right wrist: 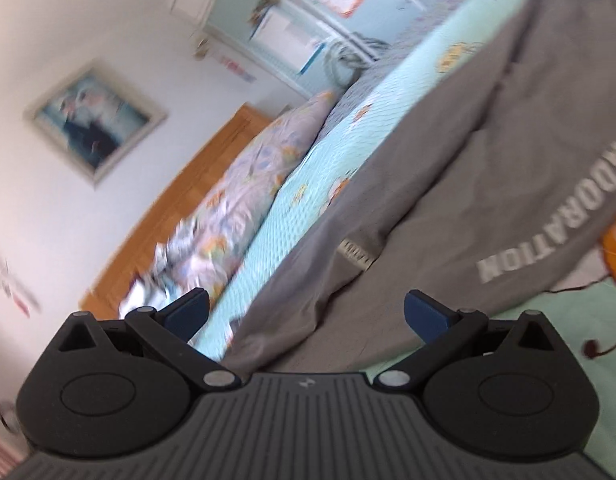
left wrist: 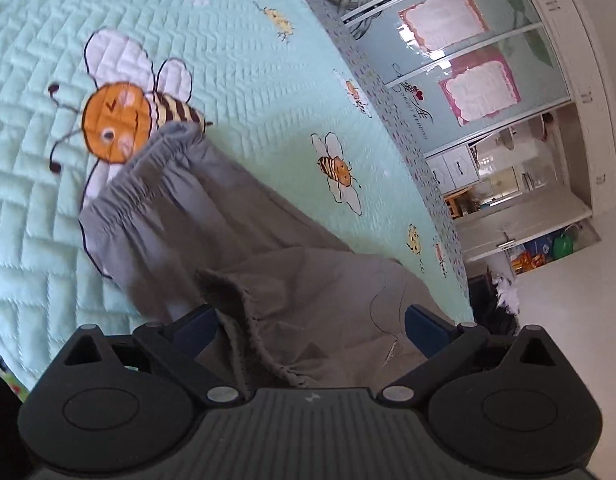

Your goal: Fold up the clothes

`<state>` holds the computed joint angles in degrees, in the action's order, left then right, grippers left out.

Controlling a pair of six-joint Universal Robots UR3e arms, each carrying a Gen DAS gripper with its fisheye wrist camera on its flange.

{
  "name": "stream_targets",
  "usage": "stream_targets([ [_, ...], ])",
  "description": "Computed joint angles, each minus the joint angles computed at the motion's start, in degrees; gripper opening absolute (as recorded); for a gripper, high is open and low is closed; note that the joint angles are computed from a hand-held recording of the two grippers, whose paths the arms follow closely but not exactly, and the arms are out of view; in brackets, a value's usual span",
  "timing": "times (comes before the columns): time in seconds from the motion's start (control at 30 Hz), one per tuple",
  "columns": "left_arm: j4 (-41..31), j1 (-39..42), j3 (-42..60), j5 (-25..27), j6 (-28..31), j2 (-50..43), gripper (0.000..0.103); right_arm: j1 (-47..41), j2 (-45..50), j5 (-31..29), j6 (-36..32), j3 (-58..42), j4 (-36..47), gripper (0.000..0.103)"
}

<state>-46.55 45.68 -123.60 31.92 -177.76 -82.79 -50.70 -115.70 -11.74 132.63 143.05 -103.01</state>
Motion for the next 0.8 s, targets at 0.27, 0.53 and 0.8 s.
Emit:
stream_targets([
  [0.27, 7.9, -4.0, 0.3, 2.9, -8.1, -3.7, 0.101, -5.4, -2.5, -1.2, -13.2, -1.0, 18.5, 0.103],
  [0.53, 11.5, -3.5, -2.4, 1.6, -11.3, -4.4, 0.077, -5.0, 0.2, -1.1, -10.2, -0.6, 14.1, 0.103],
  [0.8, 16.5, -1.9, -6.1, 1.1, -14.7, -4.5, 0.016, -5.8, 1.4, -1.1, -13.1, -1.7, 18.0, 0.103],
])
